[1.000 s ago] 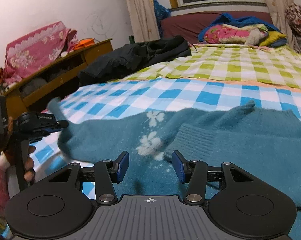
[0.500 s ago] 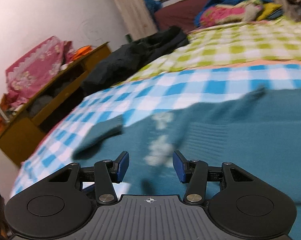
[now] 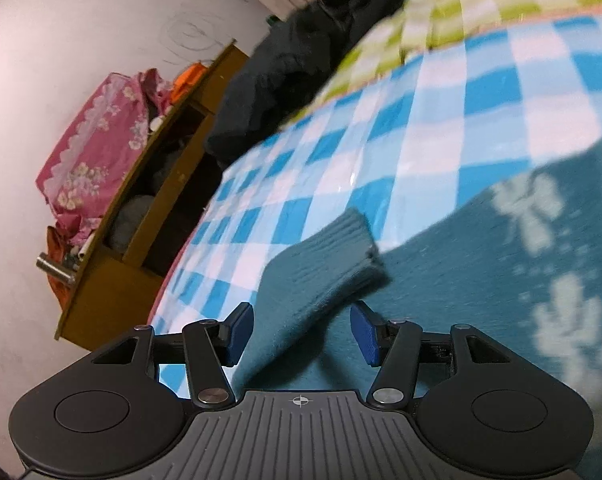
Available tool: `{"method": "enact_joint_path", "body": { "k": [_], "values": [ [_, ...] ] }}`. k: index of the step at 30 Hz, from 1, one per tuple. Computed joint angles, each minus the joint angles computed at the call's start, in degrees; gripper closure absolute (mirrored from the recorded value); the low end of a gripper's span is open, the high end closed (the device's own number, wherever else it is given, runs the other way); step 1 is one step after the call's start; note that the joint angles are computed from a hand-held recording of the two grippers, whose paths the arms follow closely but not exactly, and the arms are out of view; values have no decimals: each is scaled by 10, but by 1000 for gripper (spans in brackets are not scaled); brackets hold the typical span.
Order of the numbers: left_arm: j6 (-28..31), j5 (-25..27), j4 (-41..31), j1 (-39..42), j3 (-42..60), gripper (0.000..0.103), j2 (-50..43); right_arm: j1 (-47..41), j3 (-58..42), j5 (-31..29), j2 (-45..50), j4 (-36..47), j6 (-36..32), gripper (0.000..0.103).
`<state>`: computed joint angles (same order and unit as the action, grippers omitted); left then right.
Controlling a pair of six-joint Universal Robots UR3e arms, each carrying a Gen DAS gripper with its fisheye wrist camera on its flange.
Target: Fold small clothes
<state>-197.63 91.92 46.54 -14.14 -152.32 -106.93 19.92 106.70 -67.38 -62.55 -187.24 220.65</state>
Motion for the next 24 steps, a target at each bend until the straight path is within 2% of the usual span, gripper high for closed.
{"method": "enact_joint_path", "body": {
  "k": [4,5,6,9,12,17,19,21,24],
  "values": [
    [1,-15,16,8,-6,83,-14,26,-59,-39,41,24,30,50],
    [2,-11,17,5,-5,82,-17,33,-68,-57,48,25,34,59],
    [3,-7,19,0,-4,82,-18,38,-81,-72,52,37,33,76],
    [4,-6,31,-9,-9,81,-19,36,-90,-83,42,61,24,90],
    [7,4,37,-23,-5,79,-21,33,-44,-99,-10,43,-11,93],
    [2,2,21,-43,5,76,-13,-12,79,-102,-160,38,-64,94],
    [1,19,6,-71,20,75,-7,-45,137,-94,-234,44,-76,94],
    [1,39,-4,-102,38,69,-4,-80,185,-86,-307,61,-89,94],
    [0,70,-36,-147,78,65,-2,-151,255,-57,-429,114,-114,94]
  ]
}}
